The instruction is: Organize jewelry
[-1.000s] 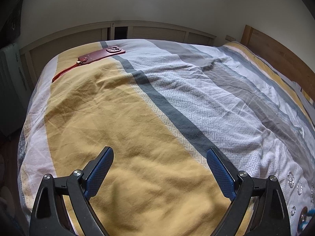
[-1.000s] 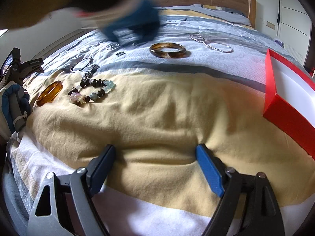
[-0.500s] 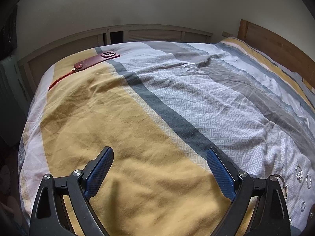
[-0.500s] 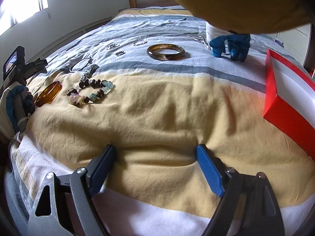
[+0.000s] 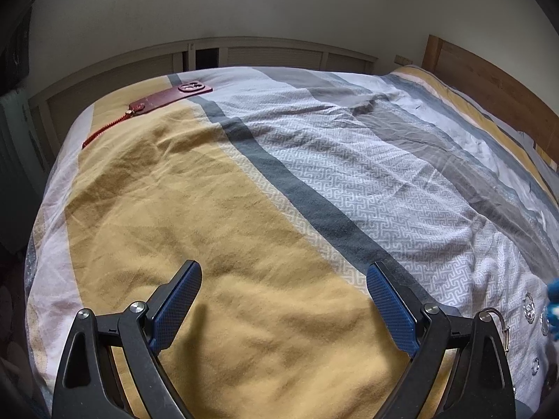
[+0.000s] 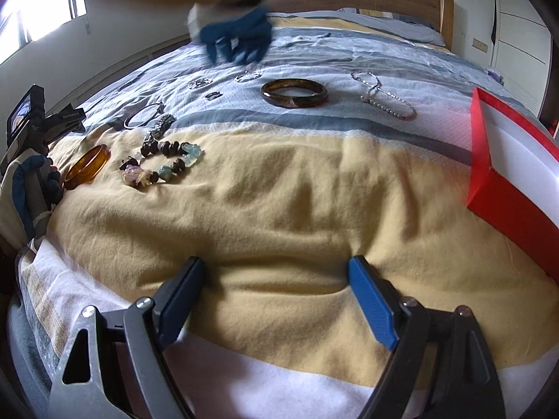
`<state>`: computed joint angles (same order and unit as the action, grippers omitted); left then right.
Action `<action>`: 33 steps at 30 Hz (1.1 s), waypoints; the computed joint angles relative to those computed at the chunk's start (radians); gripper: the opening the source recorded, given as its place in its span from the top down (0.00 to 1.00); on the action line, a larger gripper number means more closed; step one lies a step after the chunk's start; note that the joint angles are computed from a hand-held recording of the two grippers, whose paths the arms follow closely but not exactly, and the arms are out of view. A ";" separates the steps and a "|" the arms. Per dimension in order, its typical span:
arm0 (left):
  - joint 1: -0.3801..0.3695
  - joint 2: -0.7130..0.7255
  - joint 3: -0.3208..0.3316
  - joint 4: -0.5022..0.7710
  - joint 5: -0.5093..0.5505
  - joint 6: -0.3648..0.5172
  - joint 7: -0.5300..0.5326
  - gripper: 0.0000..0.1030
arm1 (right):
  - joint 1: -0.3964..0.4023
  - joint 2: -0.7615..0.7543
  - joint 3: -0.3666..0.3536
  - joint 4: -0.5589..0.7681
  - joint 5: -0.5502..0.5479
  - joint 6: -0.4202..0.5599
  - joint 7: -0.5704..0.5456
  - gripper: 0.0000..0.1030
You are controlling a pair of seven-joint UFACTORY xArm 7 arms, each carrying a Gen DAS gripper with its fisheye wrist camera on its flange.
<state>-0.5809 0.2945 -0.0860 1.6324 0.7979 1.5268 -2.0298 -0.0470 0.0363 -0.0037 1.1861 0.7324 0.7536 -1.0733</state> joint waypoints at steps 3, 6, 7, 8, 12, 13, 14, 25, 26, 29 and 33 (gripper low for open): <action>0.006 -0.006 -0.001 -0.012 -0.003 -0.019 -0.004 0.09 | -0.003 -0.002 -0.003 0.000 0.000 0.004 -0.001 0.19; 0.007 -0.001 -0.001 -0.008 -0.004 -0.024 0.004 0.09 | -0.004 -0.001 -0.002 0.000 0.000 0.002 0.000 0.19; 0.008 -0.001 0.000 -0.009 -0.005 -0.026 0.004 0.09 | -0.004 -0.001 -0.002 0.000 0.001 0.003 -0.002 0.19; 0.007 -0.002 0.000 -0.012 -0.006 -0.028 0.001 0.09 | -0.004 -0.001 -0.002 0.000 0.001 0.003 -0.002 0.19; 0.009 -0.017 -0.001 -0.034 -0.003 -0.042 -0.016 0.09 | -0.004 -0.001 -0.002 -0.001 0.002 0.002 -0.002 0.19; 0.011 -0.019 -0.003 -0.037 -0.005 -0.045 -0.019 0.09 | -0.004 -0.001 -0.002 -0.001 0.002 0.002 -0.002 0.19; 0.012 -0.020 -0.004 -0.039 -0.005 -0.048 -0.021 0.09 | -0.004 -0.001 -0.002 0.000 0.002 0.002 -0.002 0.19; 0.027 -0.032 -0.008 -0.061 -0.012 -0.079 -0.027 0.09 | -0.004 0.000 -0.001 0.000 0.002 0.002 -0.003 0.18; 0.028 -0.033 -0.009 -0.062 -0.012 -0.080 -0.027 0.09 | -0.004 0.000 -0.001 0.000 0.002 0.002 -0.003 0.18; 0.030 -0.037 -0.010 -0.070 -0.014 -0.089 -0.031 0.09 | -0.004 0.001 -0.001 0.000 0.003 0.001 -0.003 0.18; 0.035 -0.045 -0.012 -0.083 -0.015 -0.099 -0.036 0.09 | -0.005 0.001 -0.001 0.001 0.003 0.002 -0.004 0.18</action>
